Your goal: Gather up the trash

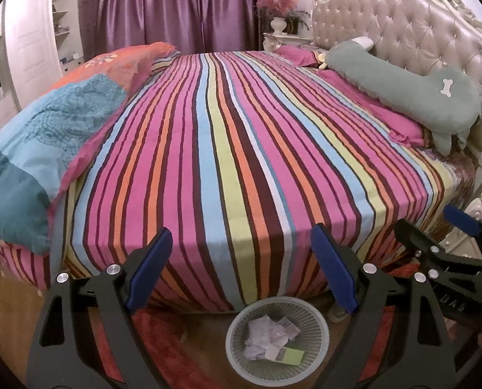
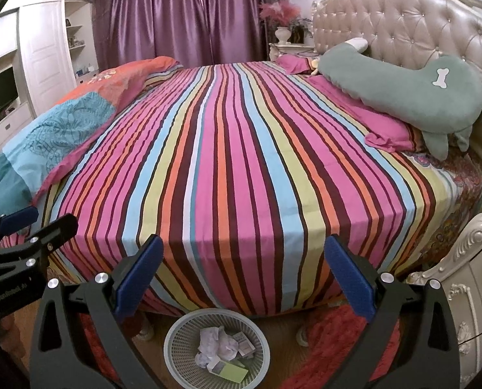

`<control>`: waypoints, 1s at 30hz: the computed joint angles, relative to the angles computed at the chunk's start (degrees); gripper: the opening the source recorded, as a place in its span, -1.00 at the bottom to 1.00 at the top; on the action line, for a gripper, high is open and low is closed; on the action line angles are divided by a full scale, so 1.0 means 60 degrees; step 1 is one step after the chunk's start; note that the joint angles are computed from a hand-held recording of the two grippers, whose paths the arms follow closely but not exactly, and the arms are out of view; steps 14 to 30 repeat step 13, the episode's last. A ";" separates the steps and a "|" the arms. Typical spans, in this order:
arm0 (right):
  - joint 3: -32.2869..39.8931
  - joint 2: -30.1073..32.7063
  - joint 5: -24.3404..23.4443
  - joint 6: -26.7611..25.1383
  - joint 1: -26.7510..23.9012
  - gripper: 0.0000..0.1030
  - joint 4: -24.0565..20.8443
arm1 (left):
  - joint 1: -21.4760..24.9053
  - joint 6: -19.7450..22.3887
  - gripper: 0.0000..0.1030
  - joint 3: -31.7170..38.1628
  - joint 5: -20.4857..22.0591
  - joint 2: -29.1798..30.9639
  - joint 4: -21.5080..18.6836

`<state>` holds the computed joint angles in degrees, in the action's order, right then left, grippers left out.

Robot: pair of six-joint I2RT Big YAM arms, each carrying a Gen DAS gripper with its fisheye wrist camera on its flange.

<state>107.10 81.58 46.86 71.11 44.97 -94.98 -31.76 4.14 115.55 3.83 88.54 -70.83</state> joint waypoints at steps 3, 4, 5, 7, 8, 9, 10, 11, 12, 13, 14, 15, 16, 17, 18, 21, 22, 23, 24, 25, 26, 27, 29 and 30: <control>0.0006 0.0002 0.0000 0.0009 0.0000 0.85 0.0000 | -0.0010 0.0051 0.65 -0.0001 -0.0015 -0.0013 0.0048; -0.0010 -0.0010 -0.0005 -0.0001 -0.0003 0.85 0.0033 | -0.0018 0.0109 0.65 0.0016 -0.0044 -0.0004 0.0035; -0.0016 -0.0013 -0.0004 0.0010 -0.0005 0.85 0.0040 | -0.0025 0.0127 0.65 0.0027 -0.0076 0.0003 0.0002; -0.0038 -0.0024 0.0018 0.0055 0.0002 0.85 0.0024 | -0.0046 0.0125 0.65 0.0092 -0.0124 0.0047 -0.0118; -0.0046 -0.0033 0.0001 0.0039 -0.0002 0.85 0.0035 | -0.0049 0.0102 0.65 0.0139 -0.0144 0.0079 -0.0207; -0.0059 -0.0045 -0.0010 0.0025 -0.0004 0.85 0.0056 | -0.0046 0.0067 0.65 0.0199 -0.0168 0.0123 -0.0307; -0.0074 -0.0057 -0.0036 0.0032 -0.0008 0.85 0.0083 | -0.0038 0.0038 0.65 0.0248 -0.0188 0.0159 -0.0378; -0.0073 -0.0055 -0.0038 0.0051 -0.0004 0.85 0.0082 | -0.0022 -0.0008 0.65 0.0318 -0.0190 0.0211 -0.0476; -0.0062 -0.0045 -0.0019 0.0076 0.0006 0.85 0.0057 | -0.0007 -0.0027 0.65 0.0316 -0.0163 0.0219 -0.0510; -0.0048 -0.0040 -0.0004 0.0064 0.0002 0.85 0.0041 | 0.0010 -0.0051 0.65 0.0344 -0.0134 0.0235 -0.0556; -0.0048 -0.0040 -0.0004 0.0064 0.0002 0.85 0.0041 | 0.0010 -0.0051 0.65 0.0344 -0.0134 0.0235 -0.0556; -0.0048 -0.0040 -0.0004 0.0064 0.0002 0.85 0.0041 | 0.0010 -0.0051 0.65 0.0344 -0.0134 0.0235 -0.0556; -0.0048 -0.0040 -0.0004 0.0064 0.0002 0.85 0.0041 | 0.0010 -0.0051 0.65 0.0344 -0.0134 0.0235 -0.0556; -0.0048 -0.0040 -0.0004 0.0064 0.0002 0.85 0.0041 | 0.0010 -0.0051 0.65 0.0344 -0.0134 0.0235 -0.0556; -0.0048 -0.0040 -0.0004 0.0064 0.0002 0.85 0.0041 | 0.0010 -0.0051 0.65 0.0344 -0.0134 0.0235 -0.0556; -0.0048 -0.0040 -0.0004 0.0064 0.0002 0.85 0.0041 | 0.0010 -0.0051 0.65 0.0344 -0.0134 0.0235 -0.0556; -0.0048 -0.0040 -0.0004 0.0064 0.0002 0.85 0.0041 | 0.0010 -0.0051 0.65 0.0344 -0.0134 0.0235 -0.0556; -0.0048 -0.0040 -0.0004 0.0064 0.0002 0.85 0.0041 | 0.0010 -0.0051 0.65 0.0344 -0.0134 0.0235 -0.0556; -0.0048 -0.0040 -0.0004 0.0064 0.0002 0.85 0.0041 | 0.0010 -0.0051 0.65 0.0344 -0.0134 0.0235 -0.0556; -0.0048 -0.0040 -0.0004 0.0064 0.0002 0.85 0.0041 | 0.0010 -0.0051 0.65 0.0344 -0.0134 0.0235 -0.0556; -0.0048 -0.0040 -0.0004 0.0064 0.0002 0.85 0.0041 | 0.0010 -0.0051 0.65 0.0344 -0.0134 0.0235 -0.0556; -0.0048 -0.0040 -0.0004 0.0064 0.0002 0.85 0.0041 | 0.0010 -0.0051 0.65 0.0344 -0.0134 0.0235 -0.0556; -0.0048 -0.0040 -0.0004 0.0064 0.0002 0.85 0.0041 | 0.0010 -0.0051 0.65 0.0344 -0.0134 0.0235 -0.0556; -0.0048 -0.0040 -0.0004 0.0064 0.0002 0.85 0.0041 | 0.0010 -0.0051 0.65 0.0344 -0.0134 0.0235 -0.0556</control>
